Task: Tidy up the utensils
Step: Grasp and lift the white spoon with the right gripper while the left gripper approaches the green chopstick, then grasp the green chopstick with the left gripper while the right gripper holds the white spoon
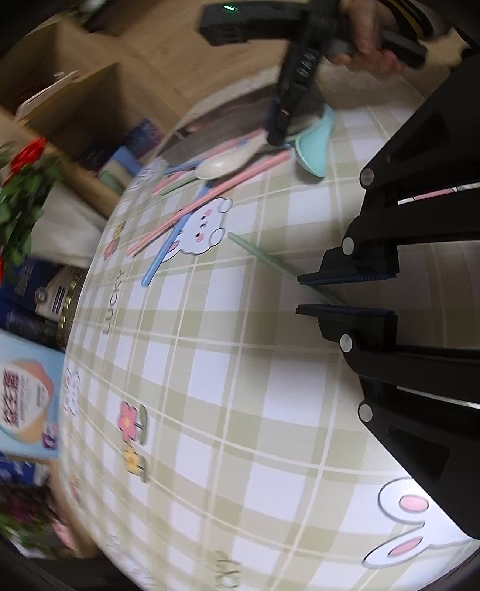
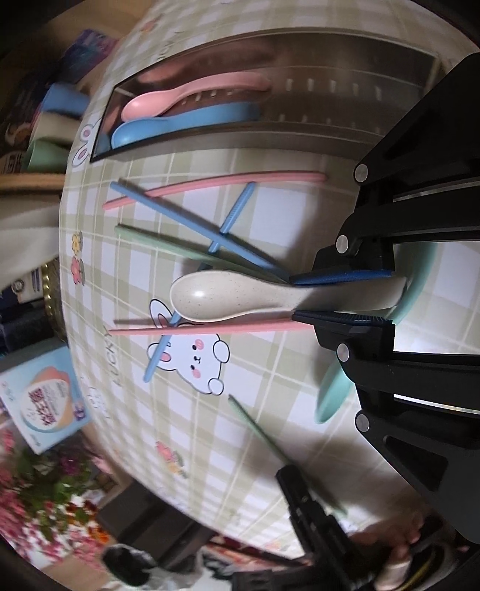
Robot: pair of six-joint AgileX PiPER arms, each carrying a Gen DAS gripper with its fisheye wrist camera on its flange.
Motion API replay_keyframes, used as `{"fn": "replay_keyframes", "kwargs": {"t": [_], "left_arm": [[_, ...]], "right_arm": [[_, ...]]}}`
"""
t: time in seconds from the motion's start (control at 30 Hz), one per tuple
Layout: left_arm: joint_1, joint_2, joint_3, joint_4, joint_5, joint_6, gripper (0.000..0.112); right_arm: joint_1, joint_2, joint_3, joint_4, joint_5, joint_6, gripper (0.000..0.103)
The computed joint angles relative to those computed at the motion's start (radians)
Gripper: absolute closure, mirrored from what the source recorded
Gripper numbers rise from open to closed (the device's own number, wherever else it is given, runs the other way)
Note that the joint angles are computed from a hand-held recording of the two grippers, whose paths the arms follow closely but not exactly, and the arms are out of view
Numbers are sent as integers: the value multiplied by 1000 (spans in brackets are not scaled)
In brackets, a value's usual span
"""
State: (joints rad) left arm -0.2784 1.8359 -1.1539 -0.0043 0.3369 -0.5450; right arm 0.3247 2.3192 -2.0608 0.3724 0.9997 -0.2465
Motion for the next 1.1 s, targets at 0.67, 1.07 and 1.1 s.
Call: {"fn": "replay_keyframes", "kwargs": {"t": [0.67, 1.07, 1.1], "left_arm": [[-106, 51, -172, 175, 334, 178, 101], [-24, 78, -213, 123, 317, -226, 105], [-36, 85, -229, 146, 336, -229, 103]], "right_arm": [[-58, -89, 160, 222, -79, -137, 89], [-93, -117, 209, 321, -103, -199, 89], [-97, -122, 216, 327, -106, -206, 89]]}}
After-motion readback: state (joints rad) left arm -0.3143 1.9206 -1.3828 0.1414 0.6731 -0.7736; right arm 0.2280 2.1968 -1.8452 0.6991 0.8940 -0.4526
